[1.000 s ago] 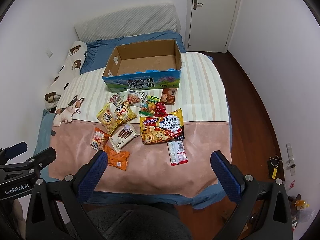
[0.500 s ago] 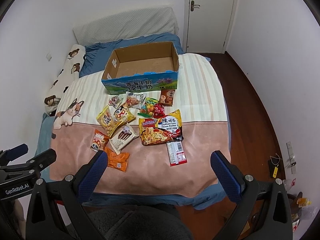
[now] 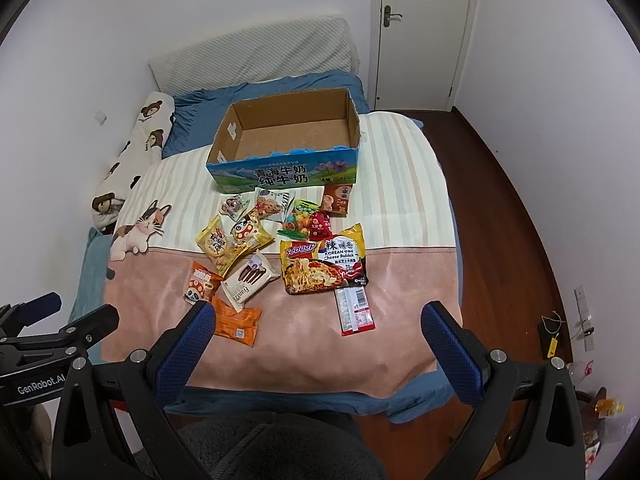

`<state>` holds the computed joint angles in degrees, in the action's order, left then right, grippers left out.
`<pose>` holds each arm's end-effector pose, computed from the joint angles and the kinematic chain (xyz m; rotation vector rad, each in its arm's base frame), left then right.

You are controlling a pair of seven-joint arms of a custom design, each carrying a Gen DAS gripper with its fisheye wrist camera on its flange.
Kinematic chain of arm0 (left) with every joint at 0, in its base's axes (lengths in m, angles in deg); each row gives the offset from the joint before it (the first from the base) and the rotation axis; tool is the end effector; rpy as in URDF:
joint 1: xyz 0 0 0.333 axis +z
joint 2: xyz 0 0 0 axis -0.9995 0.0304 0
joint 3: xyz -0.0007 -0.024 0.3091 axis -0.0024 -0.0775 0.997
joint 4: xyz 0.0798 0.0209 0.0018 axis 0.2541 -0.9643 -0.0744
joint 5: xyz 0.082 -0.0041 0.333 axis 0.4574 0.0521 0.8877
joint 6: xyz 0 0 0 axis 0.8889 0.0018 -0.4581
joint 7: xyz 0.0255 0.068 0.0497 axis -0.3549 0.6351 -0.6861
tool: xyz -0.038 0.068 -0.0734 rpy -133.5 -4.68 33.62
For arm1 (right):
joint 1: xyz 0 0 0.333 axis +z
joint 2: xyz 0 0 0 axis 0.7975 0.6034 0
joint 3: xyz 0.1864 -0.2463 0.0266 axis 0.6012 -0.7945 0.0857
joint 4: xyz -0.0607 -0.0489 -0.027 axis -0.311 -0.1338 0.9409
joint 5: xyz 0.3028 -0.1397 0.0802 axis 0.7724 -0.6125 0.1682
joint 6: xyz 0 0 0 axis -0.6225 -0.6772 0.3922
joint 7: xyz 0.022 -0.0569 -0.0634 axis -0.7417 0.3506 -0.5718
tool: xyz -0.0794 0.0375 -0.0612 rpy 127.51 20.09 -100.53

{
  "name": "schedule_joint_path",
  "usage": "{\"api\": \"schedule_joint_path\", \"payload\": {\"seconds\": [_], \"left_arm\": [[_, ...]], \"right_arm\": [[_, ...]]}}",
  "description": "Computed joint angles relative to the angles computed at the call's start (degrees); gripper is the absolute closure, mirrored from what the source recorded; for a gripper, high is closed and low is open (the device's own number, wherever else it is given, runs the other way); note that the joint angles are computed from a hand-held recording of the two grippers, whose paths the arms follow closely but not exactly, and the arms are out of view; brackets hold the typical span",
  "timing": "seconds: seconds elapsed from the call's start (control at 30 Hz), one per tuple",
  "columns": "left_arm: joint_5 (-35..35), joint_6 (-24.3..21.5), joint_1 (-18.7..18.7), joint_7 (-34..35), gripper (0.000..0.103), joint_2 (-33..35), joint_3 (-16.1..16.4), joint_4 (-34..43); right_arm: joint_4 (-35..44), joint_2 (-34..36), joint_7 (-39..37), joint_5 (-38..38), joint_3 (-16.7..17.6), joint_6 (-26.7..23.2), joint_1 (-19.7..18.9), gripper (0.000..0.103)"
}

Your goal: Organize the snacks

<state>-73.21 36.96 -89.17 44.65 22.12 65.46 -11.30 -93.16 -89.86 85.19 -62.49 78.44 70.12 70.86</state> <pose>0.5265 -0.0563 0.7872 -1.9074 2.1420 -0.4405 0.4363 0.1903 0.7656 -1.8218 2.0662 -0.4984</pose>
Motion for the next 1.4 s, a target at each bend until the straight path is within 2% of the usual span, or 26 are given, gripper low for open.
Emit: {"api": "schedule_joint_path", "payload": {"seconds": [0.1, 1.17, 1.4], "left_arm": [[-0.6, 2.0, 0.6, 0.1, 0.000, -2.2, 0.1, -4.0], [-0.8, 0.4, 0.7, 0.0, 0.000, -0.7, 0.1, -1.4], [1.3, 6.8, 1.0, -4.6, 0.000, 1.0, 1.1, -5.2]], "right_arm": [[-0.1, -0.1, 0.1, 0.1, 0.0, 0.1, 0.0, 0.000], [0.7, 0.6, 0.6, 0.1, 0.1, 0.6, 0.9, 0.000], [-2.2, 3.1, -0.3, 3.2, -1.7, 4.8, -0.5, 0.000]]}}
